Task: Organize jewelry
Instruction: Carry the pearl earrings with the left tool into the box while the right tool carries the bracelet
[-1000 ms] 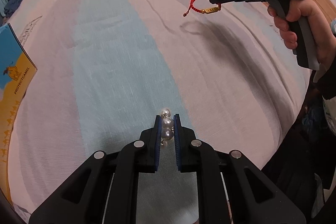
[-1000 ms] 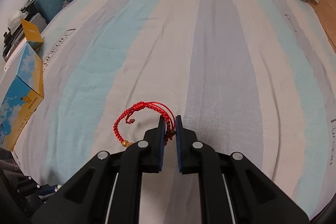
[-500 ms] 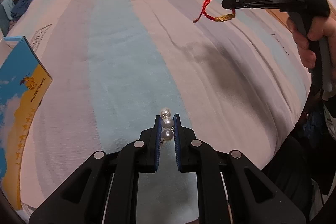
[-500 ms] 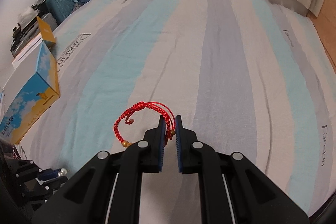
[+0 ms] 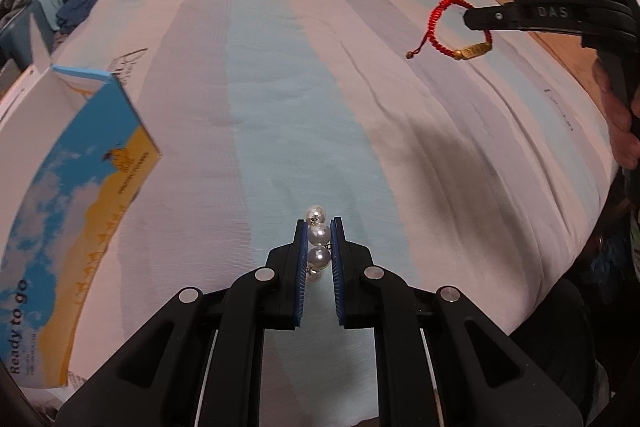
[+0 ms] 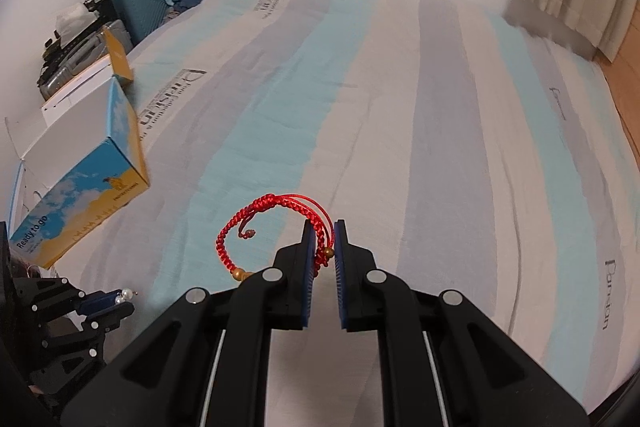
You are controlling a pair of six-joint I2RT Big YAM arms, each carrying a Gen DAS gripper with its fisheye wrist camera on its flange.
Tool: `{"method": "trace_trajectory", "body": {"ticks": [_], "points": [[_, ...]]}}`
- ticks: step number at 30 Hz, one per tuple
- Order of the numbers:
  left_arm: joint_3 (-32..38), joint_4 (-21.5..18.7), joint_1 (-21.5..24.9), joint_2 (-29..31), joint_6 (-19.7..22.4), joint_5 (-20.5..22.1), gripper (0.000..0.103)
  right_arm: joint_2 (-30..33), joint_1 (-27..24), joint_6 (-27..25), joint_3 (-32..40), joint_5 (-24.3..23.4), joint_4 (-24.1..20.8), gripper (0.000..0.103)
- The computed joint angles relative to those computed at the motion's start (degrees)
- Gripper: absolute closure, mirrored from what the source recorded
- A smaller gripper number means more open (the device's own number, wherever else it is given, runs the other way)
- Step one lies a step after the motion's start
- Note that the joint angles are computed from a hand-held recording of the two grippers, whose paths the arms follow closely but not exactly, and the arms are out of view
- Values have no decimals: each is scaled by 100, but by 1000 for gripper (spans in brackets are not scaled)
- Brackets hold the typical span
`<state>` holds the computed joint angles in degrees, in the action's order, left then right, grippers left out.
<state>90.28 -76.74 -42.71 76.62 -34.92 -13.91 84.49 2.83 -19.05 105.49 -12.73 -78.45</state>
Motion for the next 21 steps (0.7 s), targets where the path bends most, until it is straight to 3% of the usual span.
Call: {"method": "trace_trajectory", "body": {"ticks": [11,21], "points": [[190,-414,301,-384,51,-322,92,-125,653,225,256,114,-104,94],[257,-785,760,-938,146,-557,92,-43,1640,556,701,324,-190,94]]}}
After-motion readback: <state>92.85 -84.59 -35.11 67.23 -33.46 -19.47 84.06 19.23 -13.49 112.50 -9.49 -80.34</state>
